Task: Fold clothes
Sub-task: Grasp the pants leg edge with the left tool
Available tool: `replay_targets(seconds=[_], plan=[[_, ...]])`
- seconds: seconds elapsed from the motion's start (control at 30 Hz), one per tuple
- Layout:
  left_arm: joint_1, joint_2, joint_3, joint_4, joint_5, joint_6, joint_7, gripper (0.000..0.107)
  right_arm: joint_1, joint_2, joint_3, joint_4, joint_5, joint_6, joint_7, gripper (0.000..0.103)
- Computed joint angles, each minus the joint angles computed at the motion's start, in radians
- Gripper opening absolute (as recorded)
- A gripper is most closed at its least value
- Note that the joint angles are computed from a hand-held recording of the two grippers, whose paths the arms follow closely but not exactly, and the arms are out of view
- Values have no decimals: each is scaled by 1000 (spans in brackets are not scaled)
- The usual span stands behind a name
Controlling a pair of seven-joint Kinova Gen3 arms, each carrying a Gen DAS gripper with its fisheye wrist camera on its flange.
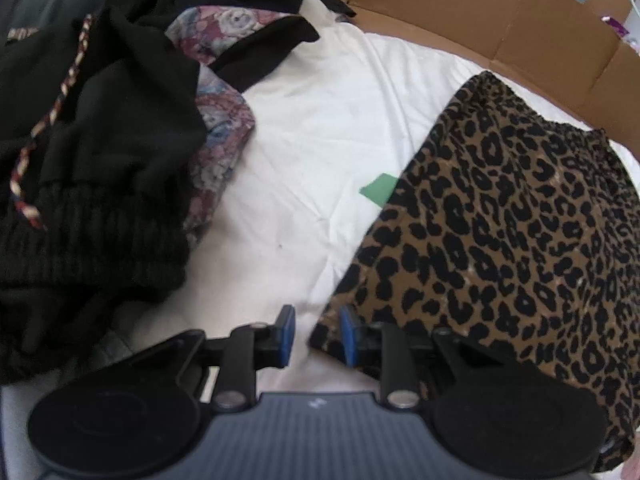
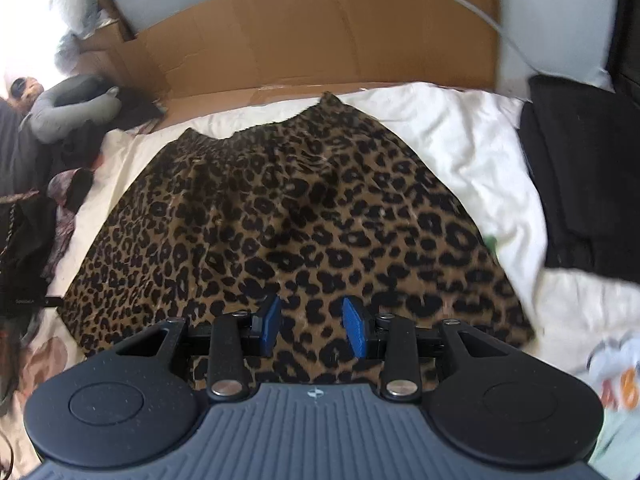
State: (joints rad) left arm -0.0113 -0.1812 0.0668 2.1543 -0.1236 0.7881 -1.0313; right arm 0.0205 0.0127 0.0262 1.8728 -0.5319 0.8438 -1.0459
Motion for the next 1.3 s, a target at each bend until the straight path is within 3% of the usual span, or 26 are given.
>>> replay_targets(seconds=[0.1,0.17,0.3,0.43,0.57,0.73,0.83,0.9,0.97,1.03,1.13,1.17,1.3], plan=[[-7,2,-21,30,41,-32,2,26,20,12,-39,28,-21,39,9,42],[-11,-1,-35,48,69,-55,-11,27,-5,23,-14,29,-18,67,57,42],[-14,-13,-79,80,144,-114,-101,40,3,53,-14,25,-45,99,48,42],[-24,-29,-99,133,201,-199,-174,42,6,54,-23,27,-53,109,71,42],[-33,-31,-85,145,202,-217,-204,43,11,58,-23,26,-68,122,87,42],[-39,-45,-132,171,277,-252,-267,41,18,58,-20,24,-71,137,99,42],[-87,-55,-126,194,351,-280,-339,42,23,58,-19,29,-83,142,113,42],[-50,-46,-167,216,387,-333,-413,46,21,61,-20,31,-82,143,113,42],[37,-43,-258,247,447,-398,-495,62,20,63,-22,31,-79,146,114,42],[63,-51,-301,270,528,-428,-558,64,19,63,-22,30,-74,149,113,42],[42,-53,-307,266,619,-388,-675,62,24,61,-19,32,-78,150,120,42],[67,-54,-340,263,642,-371,-716,60,25,61,-18,33,-79,148,120,42],[131,-66,-525,267,800,-270,-879,37,29,61,-17,36,-83,146,126,42]])
